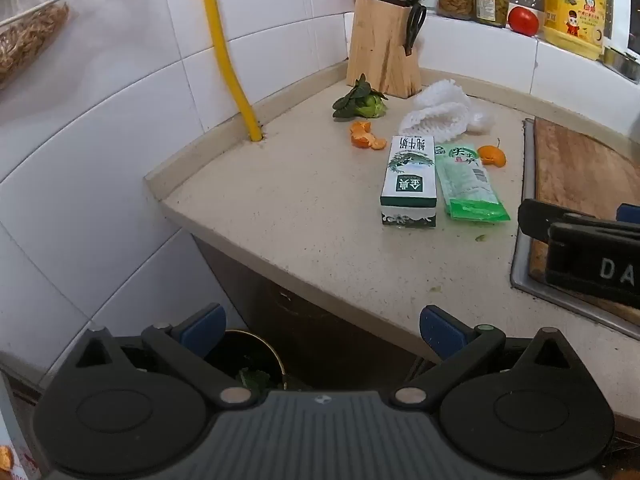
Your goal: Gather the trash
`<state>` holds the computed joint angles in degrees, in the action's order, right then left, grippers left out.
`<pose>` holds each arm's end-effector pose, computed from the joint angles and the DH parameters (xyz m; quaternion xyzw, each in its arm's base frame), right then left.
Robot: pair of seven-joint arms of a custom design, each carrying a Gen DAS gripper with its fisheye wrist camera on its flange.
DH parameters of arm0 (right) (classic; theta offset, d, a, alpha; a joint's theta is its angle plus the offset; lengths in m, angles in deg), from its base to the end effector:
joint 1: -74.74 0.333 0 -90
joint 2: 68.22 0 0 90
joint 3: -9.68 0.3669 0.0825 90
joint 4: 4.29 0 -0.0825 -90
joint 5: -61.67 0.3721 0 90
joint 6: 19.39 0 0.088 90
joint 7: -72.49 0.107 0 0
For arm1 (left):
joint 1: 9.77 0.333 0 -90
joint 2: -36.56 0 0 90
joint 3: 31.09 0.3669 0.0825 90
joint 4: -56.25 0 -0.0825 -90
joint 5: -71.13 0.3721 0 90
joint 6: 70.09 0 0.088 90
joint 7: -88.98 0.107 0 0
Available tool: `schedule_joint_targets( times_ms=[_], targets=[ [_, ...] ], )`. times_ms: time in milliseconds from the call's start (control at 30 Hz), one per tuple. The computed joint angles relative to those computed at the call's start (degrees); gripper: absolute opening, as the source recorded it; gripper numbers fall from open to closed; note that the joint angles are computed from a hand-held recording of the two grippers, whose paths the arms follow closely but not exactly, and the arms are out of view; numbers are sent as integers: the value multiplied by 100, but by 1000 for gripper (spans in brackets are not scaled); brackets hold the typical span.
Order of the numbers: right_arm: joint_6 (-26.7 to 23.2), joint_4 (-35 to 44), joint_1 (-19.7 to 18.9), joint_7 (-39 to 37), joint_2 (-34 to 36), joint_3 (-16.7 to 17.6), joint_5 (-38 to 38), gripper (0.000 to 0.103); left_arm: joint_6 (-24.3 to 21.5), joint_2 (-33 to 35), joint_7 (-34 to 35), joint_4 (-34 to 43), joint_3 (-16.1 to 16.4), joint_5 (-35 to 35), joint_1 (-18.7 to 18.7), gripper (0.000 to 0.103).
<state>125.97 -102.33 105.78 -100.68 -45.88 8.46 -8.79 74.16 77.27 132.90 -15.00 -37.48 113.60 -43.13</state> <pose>0.6004 0.3592 0.4575 -0.5444 0.7010 -0.3491 0.3004 0.6366 -0.4978 0.4517 -0.5419 0.7553 -0.2556 0.2657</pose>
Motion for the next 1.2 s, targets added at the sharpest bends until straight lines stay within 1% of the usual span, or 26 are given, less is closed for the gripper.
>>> schedule_joint_targets(
  times_ms=[33,67,100,133,167,200,233,267,333,367,400,433,467,533,567,600,700,800,833,900,967,1000,1067,1200],
  targets=[
    [7,-6,22,110,-1,-26,-82,103,1,9,-8,11,-74,66,28,100],
    [4,-8,16,90,-2,-20,-79,103,56,1,1,-1,-260,64,169,100],
    [13,-14,5,64,-5,-13,-66,103,-24,60,207,110,-323,-7,177,100],
    [25,-25,-7,42,-12,-6,-49,103,-96,111,453,208,-270,-165,105,100],
    [31,-42,-17,19,-20,0,-27,103,-180,161,561,291,-340,-167,113,100],
    [-10,-65,1,14,-46,8,-16,103,-212,192,616,353,-263,-233,36,97],
    [-2,-106,-12,-22,-70,23,17,103,-272,225,570,425,-251,-191,0,95],
    [-33,-123,-6,-53,-84,37,38,103,-298,253,546,492,-144,-255,-85,95],
    [-94,-119,-8,-111,-74,62,104,103,-356,316,482,630,-28,-445,-183,95],
    [-98,-139,-9,-105,-87,65,124,103,-143,273,483,508,81,-587,-229,95],
    [-71,-172,-26,-81,-113,69,155,103,-108,79,416,187,23,-660,-75,95],
    [-58,-185,-39,-95,-120,78,190,103,-42,-82,345,-106,-142,-607,147,95],
    [-49,-194,-47,-112,-123,86,217,103,76,-122,323,-198,-149,-579,168,95],
    [-37,-196,-54,-175,-118,98,253,103,135,-156,196,-266,-189,-451,201,95],
    [-31,-191,-57,-210,-112,103,274,103,193,-190,115,-332,-265,-365,267,95],
    [0,-225,-48,-198,-133,101,250,103,143,-176,122,-286,-362,-348,337,95],
    [55,-230,-49,-208,-136,99,244,103,144,-204,131,-332,-410,-396,386,95],
    [98,-254,-38,-161,-154,89,195,103,147,-236,14,-356,-390,-402,394,95],
    [96,-253,-37,-172,-155,94,200,103,180,-252,12,-375,-316,-491,356,95],
    [93,-249,-40,-199,-150,105,227,103,155,-255,-110,-394,-410,-402,429,95],
    [90,-233,-37,-244,-132,116,267,103,74,-226,-92,-336,-401,-442,409,95],
    [94,-230,-34,-252,-131,113,268,103,80,-226,-67,-331,-352,-501,375,95],
    [78,-216,-24,-262,-123,107,274,103,97,-230,-100,-344,-405,-442,416,95],
    [85,-209,-19,-267,-114,105,297,103,116,-260,-161,-393,-376,-371,398,95]
  ],
)
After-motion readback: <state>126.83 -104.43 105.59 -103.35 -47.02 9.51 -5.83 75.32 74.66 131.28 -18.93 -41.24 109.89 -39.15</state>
